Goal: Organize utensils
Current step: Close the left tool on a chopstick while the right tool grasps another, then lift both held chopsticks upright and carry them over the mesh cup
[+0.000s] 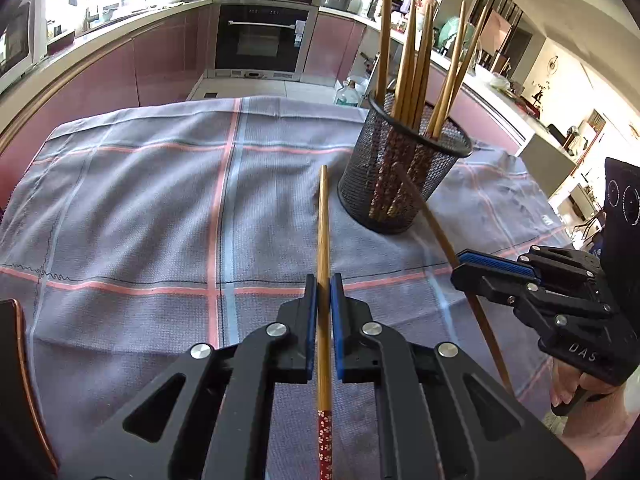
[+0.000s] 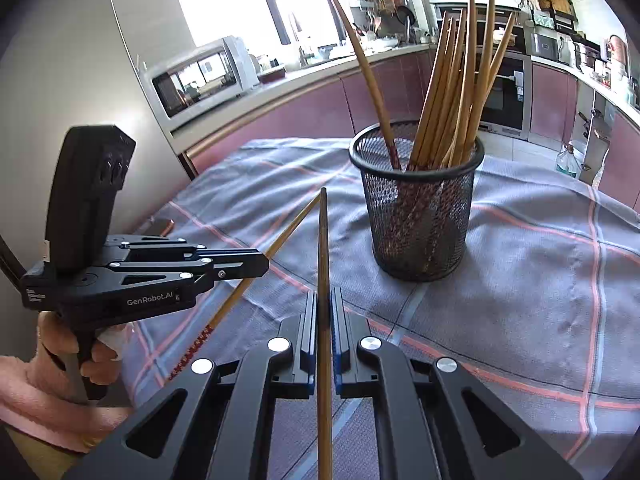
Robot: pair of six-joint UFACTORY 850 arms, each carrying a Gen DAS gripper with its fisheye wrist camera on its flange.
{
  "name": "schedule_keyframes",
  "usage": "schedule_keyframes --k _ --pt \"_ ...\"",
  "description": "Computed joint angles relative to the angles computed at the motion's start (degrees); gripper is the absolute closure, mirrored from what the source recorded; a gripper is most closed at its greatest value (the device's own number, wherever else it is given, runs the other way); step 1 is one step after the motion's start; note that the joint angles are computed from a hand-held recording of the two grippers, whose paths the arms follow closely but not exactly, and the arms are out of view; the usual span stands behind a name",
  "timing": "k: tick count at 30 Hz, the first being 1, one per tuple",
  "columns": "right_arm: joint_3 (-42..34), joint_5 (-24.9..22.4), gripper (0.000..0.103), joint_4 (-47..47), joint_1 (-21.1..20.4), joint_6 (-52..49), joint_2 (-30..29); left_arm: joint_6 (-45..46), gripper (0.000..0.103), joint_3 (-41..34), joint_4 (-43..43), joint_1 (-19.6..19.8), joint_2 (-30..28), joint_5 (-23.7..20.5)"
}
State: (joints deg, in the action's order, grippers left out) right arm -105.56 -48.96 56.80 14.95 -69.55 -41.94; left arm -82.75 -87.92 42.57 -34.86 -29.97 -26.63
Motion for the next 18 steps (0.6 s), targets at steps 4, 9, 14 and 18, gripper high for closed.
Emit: schedule_keyframes --k 4,9,14,18 --pt "1.0 -0.3 0.098 3.2 -0.9 -1.9 1.2 -3.0 0.095 1.1 3.2 -0.5 1.7 0.6" --pt "1.6 -0.3 0.098 7.1 -1.7 -4.0 2.2 -6.7 0.096 2.6 7.0 -0.9 3.7 2.3" --pt "2.3 -0.4 0.098 10.6 -2.3 -6.6 3.2 -10.6 0.096 4.2 11.0 -1.1 5.7 4.3" --pt "2.6 -1.0 0.098 13.1 -2.9 -8.5 3.6 -14.5 0.096 5.2 15.2 -1.2 7.2 5.6"
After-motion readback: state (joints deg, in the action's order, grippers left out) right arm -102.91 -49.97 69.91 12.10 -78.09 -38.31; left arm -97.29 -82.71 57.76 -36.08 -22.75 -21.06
